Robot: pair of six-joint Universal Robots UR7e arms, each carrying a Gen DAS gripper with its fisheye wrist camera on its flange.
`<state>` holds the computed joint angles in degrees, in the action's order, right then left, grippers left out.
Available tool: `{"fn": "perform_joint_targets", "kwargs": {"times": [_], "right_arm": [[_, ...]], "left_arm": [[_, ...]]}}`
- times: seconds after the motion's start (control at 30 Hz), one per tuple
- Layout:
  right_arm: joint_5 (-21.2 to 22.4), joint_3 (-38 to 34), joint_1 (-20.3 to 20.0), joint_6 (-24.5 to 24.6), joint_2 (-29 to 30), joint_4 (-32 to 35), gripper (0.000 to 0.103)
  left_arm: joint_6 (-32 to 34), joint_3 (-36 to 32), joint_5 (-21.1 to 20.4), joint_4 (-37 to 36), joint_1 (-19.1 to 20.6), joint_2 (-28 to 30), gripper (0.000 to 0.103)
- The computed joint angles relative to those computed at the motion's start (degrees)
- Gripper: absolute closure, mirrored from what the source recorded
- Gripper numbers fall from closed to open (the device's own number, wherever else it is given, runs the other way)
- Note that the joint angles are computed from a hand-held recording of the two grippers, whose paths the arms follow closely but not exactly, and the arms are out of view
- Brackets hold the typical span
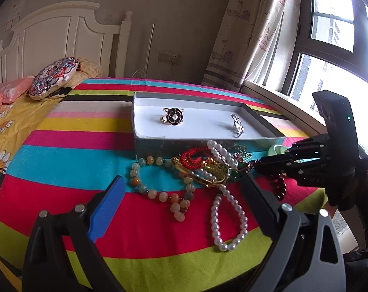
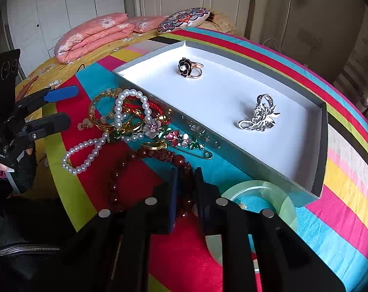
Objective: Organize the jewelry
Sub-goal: 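Grasp the dark red bead bracelet with the right tool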
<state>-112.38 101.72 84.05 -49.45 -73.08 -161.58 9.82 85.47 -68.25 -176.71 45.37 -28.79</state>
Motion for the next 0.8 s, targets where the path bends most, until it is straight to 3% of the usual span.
{"fn": "perform_joint_targets", "kwargs": {"times": [0.17, 0.37, 0.5, 0.67, 0.8], "right_arm": [[1.31, 4.79, -0.1, 0.46, -0.96, -11.03, 0.09], [3.3, 9.49, -0.66, 1.11, -2.41, -21.45, 0.09], [5.62, 11.13, -1.63, 3.0, -4.28, -23.1, 0.09], [7.73, 12.52, -2.38, 3.95, -5.7, -25.0, 0.09], [9.49, 13.9, -2.71, 4.36, -6.62, -27.62, 0.09]], "left_arm": [[-0.43, -1.02, -0.77, 1.88, -0.02, 0.43, 0.009], [-1.58, -4.84, -3.0, 6.87, 0.19, 1.69, 0.025], [-2.92, -6.72, -4.61, 7.99, -0.15, 2.43, 0.042], [4.21, -8.58, -0.98, 8.14, -2.89, 4.3, 0.041], [3.12, -9.22, -1.5, 9.81, -3.02, 4.85, 0.042]]}}
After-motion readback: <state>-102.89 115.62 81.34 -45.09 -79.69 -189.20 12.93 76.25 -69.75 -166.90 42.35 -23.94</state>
